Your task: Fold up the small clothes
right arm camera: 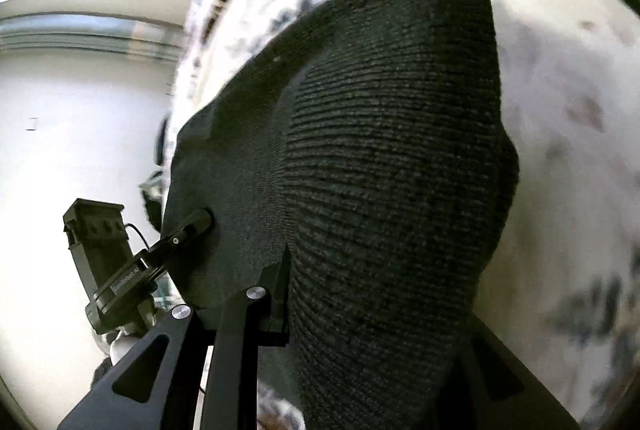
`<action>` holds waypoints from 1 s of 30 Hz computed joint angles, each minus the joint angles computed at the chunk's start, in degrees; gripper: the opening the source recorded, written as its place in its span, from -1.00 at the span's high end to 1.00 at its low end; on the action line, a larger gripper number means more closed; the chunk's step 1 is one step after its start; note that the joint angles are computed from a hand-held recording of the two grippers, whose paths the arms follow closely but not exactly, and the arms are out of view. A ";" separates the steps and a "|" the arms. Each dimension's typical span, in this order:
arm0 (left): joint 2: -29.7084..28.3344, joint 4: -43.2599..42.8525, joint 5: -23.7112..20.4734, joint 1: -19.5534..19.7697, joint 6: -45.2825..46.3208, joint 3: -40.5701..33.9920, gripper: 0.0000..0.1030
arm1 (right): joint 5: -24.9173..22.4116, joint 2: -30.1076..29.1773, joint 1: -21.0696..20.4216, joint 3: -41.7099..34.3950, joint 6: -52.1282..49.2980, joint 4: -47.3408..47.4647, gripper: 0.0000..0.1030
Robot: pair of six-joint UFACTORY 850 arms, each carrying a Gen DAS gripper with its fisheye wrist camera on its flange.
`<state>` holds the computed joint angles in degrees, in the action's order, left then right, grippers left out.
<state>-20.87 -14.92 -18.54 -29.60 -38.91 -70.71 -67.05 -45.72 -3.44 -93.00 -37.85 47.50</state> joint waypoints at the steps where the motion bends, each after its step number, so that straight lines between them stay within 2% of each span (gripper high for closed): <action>1: -0.33 -1.03 -0.21 0.23 1.09 0.21 0.23 | -0.45 -1.03 0.15 -1.34 1.39 -1.12 0.49; 2: -0.21 0.07 -0.31 0.17 -0.18 0.49 0.18 | -0.11 -1.36 0.09 -2.11 3.13 -2.65 0.27; 3: 0.11 0.71 -0.48 -0.08 -1.10 0.63 0.17 | 1.21 -0.50 -0.19 -1.49 3.30 -3.79 0.15; 4: 0.37 1.75 -0.74 -0.31 -2.38 0.59 0.17 | 2.73 0.53 -0.33 -0.83 2.55 -5.26 0.13; 5: 0.90 5.19 -1.69 -0.93 -5.94 0.47 0.17 | 5.22 1.65 0.25 -0.74 3.06 -8.37 -0.02; 6: 1.27 9.93 -2.76 -1.66 -10.75 0.28 0.08 | 8.34 3.60 0.50 1.00 3.36 -11.87 -0.14; 7: 1.20 15.25 -5.01 -2.39 -16.08 -0.46 -0.13 | 11.36 5.07 0.98 2.27 4.18 -15.08 -0.17; 8: 0.86 20.64 -8.47 -3.22 -21.27 -1.52 -0.23 | 14.14 6.72 1.46 3.80 4.94 -18.05 -0.25; 9: 0.76 24.96 -11.53 -4.47 -25.64 -2.26 -0.43 | 15.97 6.83 2.18 3.79 6.57 -20.64 -0.36; 10: 0.72 27.19 -13.41 -5.37 -28.03 -2.69 -0.53 | 17.88 8.26 2.83 5.31 8.47 -23.67 -0.42; 13: 0.76 32.50 -19.90 -8.21 -34.69 -3.79 -0.65 | 23.52 12.82 4.15 10.32 14.29 -30.84 -0.69; 14: 0.57 34.30 -22.64 -9.41 -36.96 -4.75 -0.66 | 25.95 14.93 4.69 12.46 16.63 -33.20 -0.93; 15: 0.68 35.61 -24.33 -10.32 -38.54 -5.20 -0.66 | 29.19 17.24 5.13 14.86 16.57 -35.55 -1.00; 18: 0.34 40.69 -32.25 -13.66 -43.32 -8.07 -0.66 | 35.00 23.21 6.03 20.69 22.93 -43.46 -1.00; 20: 0.32 42.62 -36.65 -15.55 -45.01 -9.98 -0.66 | 36.83 26.89 7.10 23.67 27.91 -48.70 -1.00; 26: 1.46 43.94 -42.84 -19.69 -47.06 -14.87 -0.66 | 36.06 39.35 6.44 30.48 31.00 -53.07 -1.00; 30: 2.32 45.01 -48.13 -23.66 -48.05 -19.11 -0.66 | 33.32 48.28 4.62 32.81 26.63 -50.61 -1.00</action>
